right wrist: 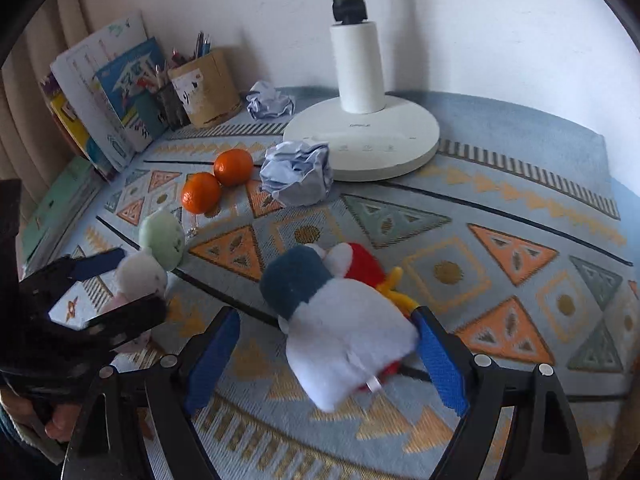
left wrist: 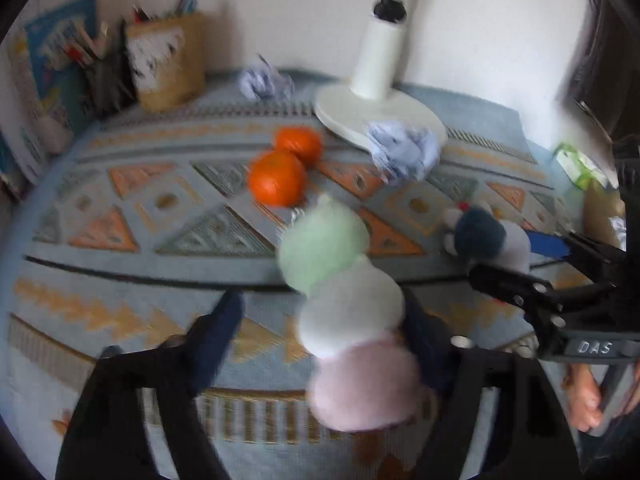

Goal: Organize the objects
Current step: 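Grasp the stacked green-white-pink plush with the left gripper while the right grasps the penguin plush, then carry both plush toys to the wicker basket and open both grippers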

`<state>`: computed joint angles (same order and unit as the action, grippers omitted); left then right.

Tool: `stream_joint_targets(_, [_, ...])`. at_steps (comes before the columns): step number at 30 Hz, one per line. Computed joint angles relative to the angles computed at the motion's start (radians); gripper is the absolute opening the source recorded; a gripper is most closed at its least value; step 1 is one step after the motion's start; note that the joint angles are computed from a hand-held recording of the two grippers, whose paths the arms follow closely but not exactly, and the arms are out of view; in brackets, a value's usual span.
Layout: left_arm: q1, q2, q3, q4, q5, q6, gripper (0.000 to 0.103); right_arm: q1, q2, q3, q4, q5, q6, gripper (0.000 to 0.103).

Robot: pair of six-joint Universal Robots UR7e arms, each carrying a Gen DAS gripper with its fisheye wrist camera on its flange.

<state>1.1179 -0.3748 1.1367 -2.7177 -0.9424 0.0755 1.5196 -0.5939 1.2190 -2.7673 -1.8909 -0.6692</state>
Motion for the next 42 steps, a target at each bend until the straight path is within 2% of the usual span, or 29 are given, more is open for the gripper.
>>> stream_joint_targets(1, [0.003, -0.009, 0.016, -0.009, -0.027, -0.001, 0.063, -0.001, 0.004, 0.001, -0.016, -0.001, -0.004, 0.085])
stream_joint_targets(2, [0.002, -0.016, 0.036, -0.034, -0.036, 0.008, 0.06, -0.002, 0.003, 0.006, -0.029, 0.006, -0.004, 0.08])
stream_joint_targets(3, [0.0, -0.021, 0.051, -0.058, -0.039, 0.021, 0.052, -0.004, 0.0, 0.013, -0.042, 0.018, -0.005, 0.075])
stream_joint_targets(4, [-0.004, -0.025, 0.066, -0.084, -0.042, 0.039, 0.041, -0.006, -0.003, 0.019, -0.05, 0.026, -0.007, 0.065])
stream_joint_targets(5, [-0.008, -0.028, 0.074, -0.088, -0.041, 0.047, 0.041, -0.005, -0.003, 0.022, -0.06, 0.022, -0.009, 0.055])
stream_joint_targets(10, [-0.027, -0.073, 0.153, -0.122, -0.05, 0.027, 0.039, -0.002, -0.054, 0.103, -0.123, 0.023, 0.028, 0.053])
stream_joint_targets(13, [-0.069, -0.127, 0.275, -0.221, -0.023, 0.098, 0.04, 0.004, -0.141, 0.218, -0.2, -0.007, 0.115, 0.053])
stream_joint_targets(14, [-0.077, -0.142, 0.302, -0.217, -0.024, 0.109, 0.04, -0.001, -0.192, 0.278, -0.219, -0.008, 0.178, 0.053])
stream_joint_targets(17, [-0.097, -0.162, 0.368, -0.192, -0.04, 0.15, 0.042, -0.026, -0.288, 0.4, -0.226, -0.024, 0.334, 0.054])
stream_joint_targets(19, [-0.115, -0.135, 0.381, -0.207, 0.019, 0.173, 0.042, -0.045, -0.312, 0.454, -0.261, -0.018, 0.368, 0.054])
stream_joint_targets(21, [-0.119, -0.116, 0.379, -0.223, 0.047, 0.178, 0.045, -0.066, -0.321, 0.499, -0.33, -0.01, 0.409, 0.054])
stream_joint_targets(23, [-0.117, -0.11, 0.373, -0.195, 0.047, 0.141, 0.062, -0.082, -0.324, 0.522, -0.361, -0.002, 0.429, 0.054])
stream_joint_targets(24, [-0.113, -0.116, 0.374, -0.168, 0.03, 0.123, 0.077, -0.086, -0.326, 0.521, -0.329, -0.006, 0.431, 0.054])
stream_joint_targets(26, [-0.107, -0.142, 0.407, -0.172, -0.028, 0.104, 0.079, -0.099, -0.346, 0.532, -0.276, 0.024, 0.439, 0.056])
stream_joint_targets(27, [-0.102, -0.159, 0.429, -0.18, -0.067, 0.096, 0.08, -0.102, -0.361, 0.551, -0.277, 0.037, 0.424, 0.058])
stream_joint_targets(29, [-0.091, -0.181, 0.45, -0.17, -0.112, 0.063, 0.082, -0.101, -0.378, 0.58, -0.292, 0.026, 0.357, 0.075])
stream_joint_targets(32, [-0.082, -0.193, 0.459, -0.17, -0.117, -0.002, 0.082, -0.104, -0.398, 0.614, -0.329, 0.026, 0.231, 0.08])
stream_joint_targets(35, [-0.072, -0.183, 0.431, -0.172, -0.136, -0.07, 0.082, -0.098, -0.39, 0.592, -0.289, 0.006, 0.138, 0.081])
stream_joint_targets(38, [-0.077, -0.153, 0.394, -0.178, -0.098, -0.113, 0.083, -0.088, -0.361, 0.552, -0.268, -0.023, 0.083, 0.081])
stream_joint_targets(42, [-0.117, -0.115, 0.372, -0.147, 0.077, -0.138, 0.083, -0.083, -0.319, 0.522, -0.302, -0.057, 0.015, 0.081])
